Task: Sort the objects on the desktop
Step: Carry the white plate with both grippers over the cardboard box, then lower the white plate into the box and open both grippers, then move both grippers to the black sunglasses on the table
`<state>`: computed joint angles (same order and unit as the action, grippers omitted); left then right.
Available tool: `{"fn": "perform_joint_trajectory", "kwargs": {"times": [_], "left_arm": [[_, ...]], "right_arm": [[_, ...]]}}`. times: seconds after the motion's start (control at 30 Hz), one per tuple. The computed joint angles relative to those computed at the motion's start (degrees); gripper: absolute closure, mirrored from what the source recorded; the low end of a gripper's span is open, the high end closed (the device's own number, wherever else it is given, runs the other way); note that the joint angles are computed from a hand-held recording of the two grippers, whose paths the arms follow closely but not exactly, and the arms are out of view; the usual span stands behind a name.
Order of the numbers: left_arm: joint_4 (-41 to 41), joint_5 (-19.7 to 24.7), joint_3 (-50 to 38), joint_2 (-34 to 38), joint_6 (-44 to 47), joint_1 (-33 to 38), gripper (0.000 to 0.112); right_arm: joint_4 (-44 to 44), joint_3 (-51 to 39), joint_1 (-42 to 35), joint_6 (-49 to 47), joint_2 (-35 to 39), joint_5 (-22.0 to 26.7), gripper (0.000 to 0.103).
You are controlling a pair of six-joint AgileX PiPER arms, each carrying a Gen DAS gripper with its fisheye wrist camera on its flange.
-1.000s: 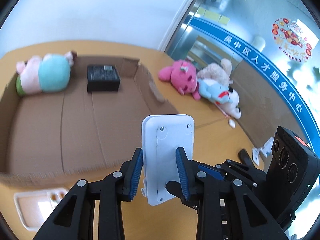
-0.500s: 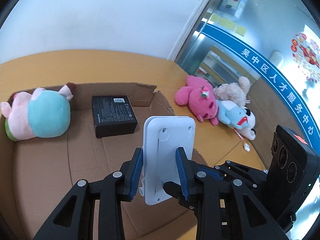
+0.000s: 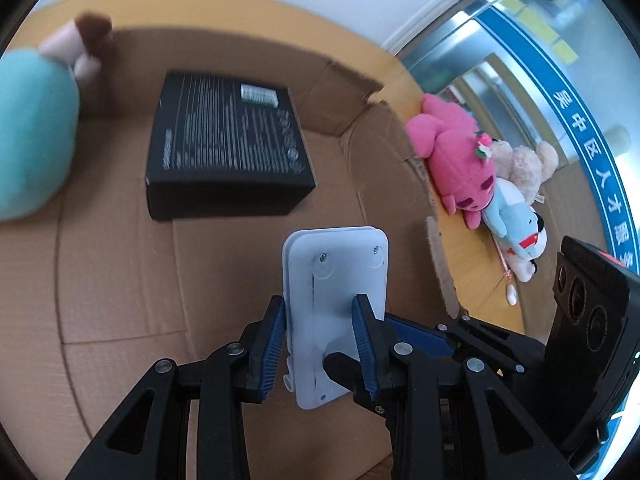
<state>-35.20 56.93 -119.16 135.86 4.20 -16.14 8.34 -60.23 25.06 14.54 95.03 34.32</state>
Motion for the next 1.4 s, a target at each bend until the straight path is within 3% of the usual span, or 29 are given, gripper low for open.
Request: {"fn": "perform_joint_trajectory", "kwargs": {"times": [0.17,0.37,0.47,0.53,0.67,0.9,1.17,1.3,1.4], "left_arm": [[1.5,7.3,-11.5,7.0,-5.1,-0.7,0.081],[5.1,10.4,-17.7,9.8,-8.0,-1.5,0.076],[4.0,6.4,-10.3,4.9,-5.3,-1.0,0.076],[3.9,1.9,-2.5,-1.1,-2.6,-0.7,0.071],[10.4,-9.7,13.8,-15.5,0.4,-1.4,0.057],[14.9,-21.8,37.7,-37.8,4.3,1.2,0.044],[15.8,-25.8,62.4,-60.1,6.3,4.9,0.044],[14.2,-23.7,73.2,-70.9,7.9,9.5,0.044],[15.3,-22.5,79.7,-77.3,6.1,11.6,0.044]], "right_arm": [[-2.1,-1.8,-0.3,3.1,1.5,3.0,0.053],[-4.9,-1.8,0.9,6.7,1.3,3.2,0.047],[-10.3,-1.8,3.6,11.9,-0.4,3.4,0.038],[-17.6,-1.8,6.6,18.4,-2.1,4.2,0.022],[-26.4,0.3,11.8,26.0,-8.1,4.4,0.022],[-41.1,4.7,23.6,41.3,-16.3,8.0,0.022],[-49.6,15.5,43.1,57.7,-26.3,8.4,0.022],[-49.3,21.8,51.1,62.9,-28.1,2.5,0.022],[-51.3,25.4,56.4,68.7,-24.9,-3.7,0.022]]}}
